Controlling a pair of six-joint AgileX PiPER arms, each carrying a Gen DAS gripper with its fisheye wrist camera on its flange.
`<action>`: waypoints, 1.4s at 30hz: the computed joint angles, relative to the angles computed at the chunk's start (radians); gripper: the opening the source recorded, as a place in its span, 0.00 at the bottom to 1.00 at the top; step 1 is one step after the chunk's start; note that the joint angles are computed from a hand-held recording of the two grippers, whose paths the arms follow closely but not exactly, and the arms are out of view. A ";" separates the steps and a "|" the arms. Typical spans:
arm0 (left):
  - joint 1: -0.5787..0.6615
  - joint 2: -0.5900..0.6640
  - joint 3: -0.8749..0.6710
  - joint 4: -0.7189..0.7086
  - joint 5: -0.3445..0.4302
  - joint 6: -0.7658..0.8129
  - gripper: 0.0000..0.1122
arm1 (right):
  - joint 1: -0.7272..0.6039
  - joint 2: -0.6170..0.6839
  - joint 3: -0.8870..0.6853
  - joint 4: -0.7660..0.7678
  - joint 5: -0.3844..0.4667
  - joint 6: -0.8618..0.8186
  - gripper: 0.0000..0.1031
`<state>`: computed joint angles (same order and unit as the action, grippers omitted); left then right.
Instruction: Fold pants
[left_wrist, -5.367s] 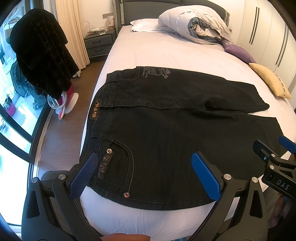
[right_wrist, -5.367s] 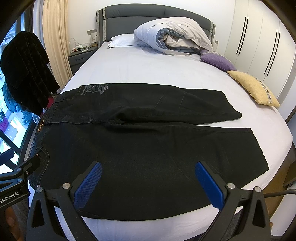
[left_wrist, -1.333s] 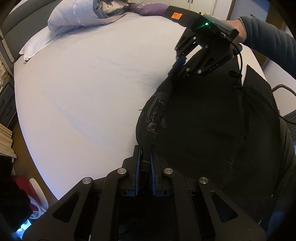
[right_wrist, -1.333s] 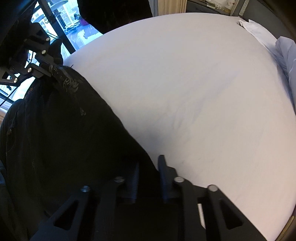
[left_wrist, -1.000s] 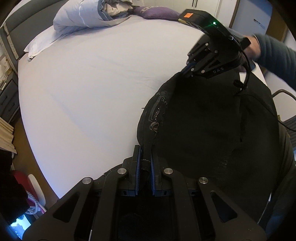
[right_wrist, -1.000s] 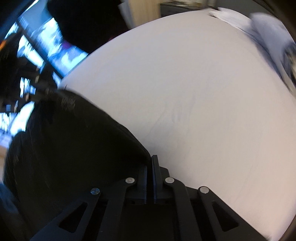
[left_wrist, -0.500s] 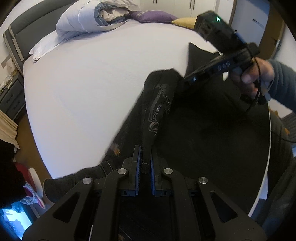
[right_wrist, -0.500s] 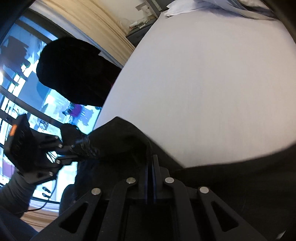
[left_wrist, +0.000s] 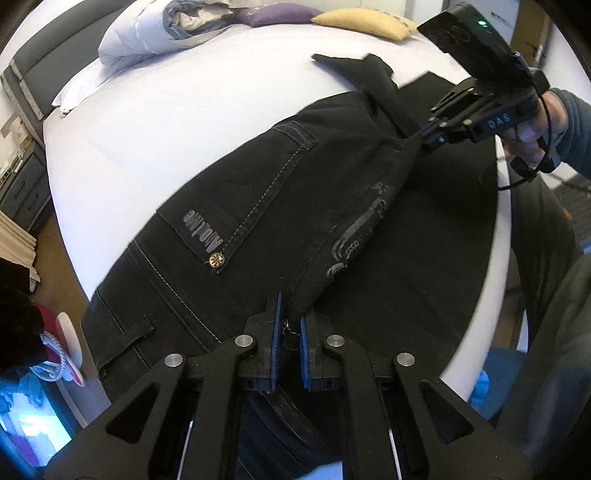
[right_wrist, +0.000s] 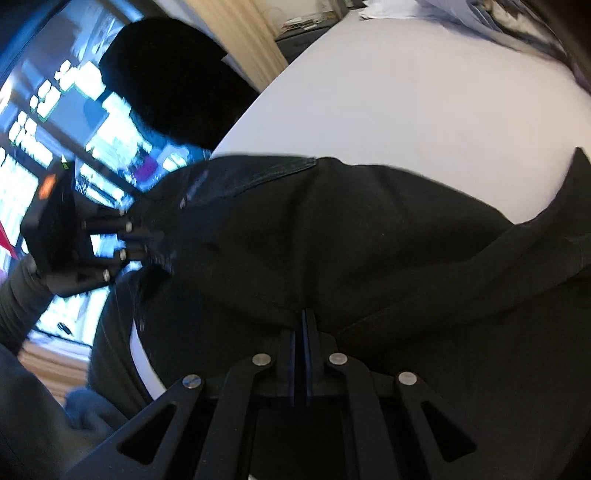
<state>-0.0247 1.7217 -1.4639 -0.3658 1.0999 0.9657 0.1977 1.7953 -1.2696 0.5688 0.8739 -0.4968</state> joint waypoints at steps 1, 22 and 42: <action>0.006 -0.034 0.051 0.004 -0.010 0.021 0.07 | 0.022 -0.029 0.041 -0.037 -0.017 0.014 0.04; 0.063 -0.166 0.245 -0.029 -0.024 0.170 0.06 | 0.280 -0.224 0.210 -0.491 -0.138 0.360 0.05; 0.076 -0.204 0.339 -0.031 -0.117 0.181 0.15 | 0.246 -0.235 0.278 -0.374 -0.211 0.273 0.22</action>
